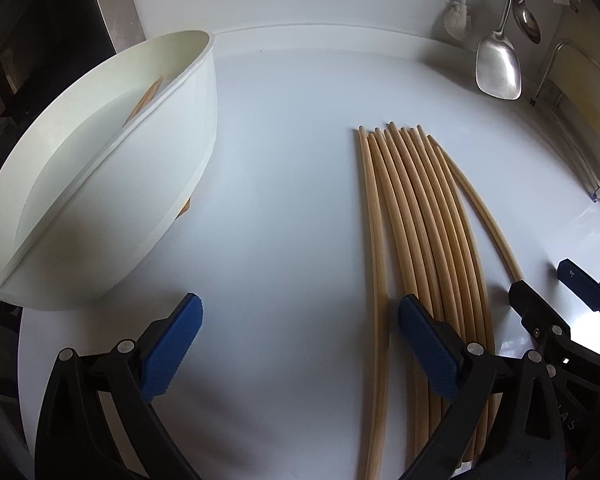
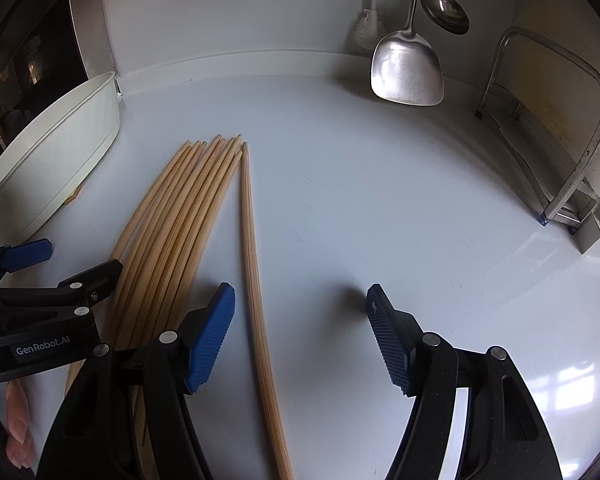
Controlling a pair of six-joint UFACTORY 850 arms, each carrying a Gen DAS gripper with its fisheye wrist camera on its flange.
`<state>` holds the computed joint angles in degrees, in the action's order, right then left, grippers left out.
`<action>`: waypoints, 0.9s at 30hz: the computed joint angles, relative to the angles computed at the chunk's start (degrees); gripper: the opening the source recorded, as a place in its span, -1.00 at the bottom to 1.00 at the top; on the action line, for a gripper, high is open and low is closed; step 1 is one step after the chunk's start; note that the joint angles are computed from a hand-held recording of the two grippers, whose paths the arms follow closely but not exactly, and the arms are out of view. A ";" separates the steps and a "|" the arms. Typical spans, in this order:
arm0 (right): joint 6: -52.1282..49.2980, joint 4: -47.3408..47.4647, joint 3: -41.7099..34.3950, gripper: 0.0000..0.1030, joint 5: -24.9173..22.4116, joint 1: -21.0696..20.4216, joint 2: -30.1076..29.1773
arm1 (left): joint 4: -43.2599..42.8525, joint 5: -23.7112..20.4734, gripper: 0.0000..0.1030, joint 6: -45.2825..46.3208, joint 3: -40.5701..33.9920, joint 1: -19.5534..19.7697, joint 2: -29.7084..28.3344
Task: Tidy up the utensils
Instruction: 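Grasp one chopstick from the bundle with each tool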
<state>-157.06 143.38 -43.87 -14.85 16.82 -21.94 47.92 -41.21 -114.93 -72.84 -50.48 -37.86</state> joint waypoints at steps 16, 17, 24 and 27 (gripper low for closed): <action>4.01 -5.58 -0.95 0.14 0.09 0.48 -0.50 | 6.28 2.84 -0.53 -0.96 -0.19 -0.57 0.21; 4.83 -6.85 -0.89 0.08 0.06 0.51 -0.37 | 6.17 3.12 -0.62 -0.51 -0.34 -0.55 0.14; -2.57 -0.16 -0.06 -0.87 0.31 1.82 0.48 | 5.22 5.00 -0.86 0.11 0.59 -0.18 0.70; 10.08 -11.06 -0.53 -0.88 0.26 0.82 0.52 | 3.97 6.97 -0.86 1.08 1.41 0.22 1.48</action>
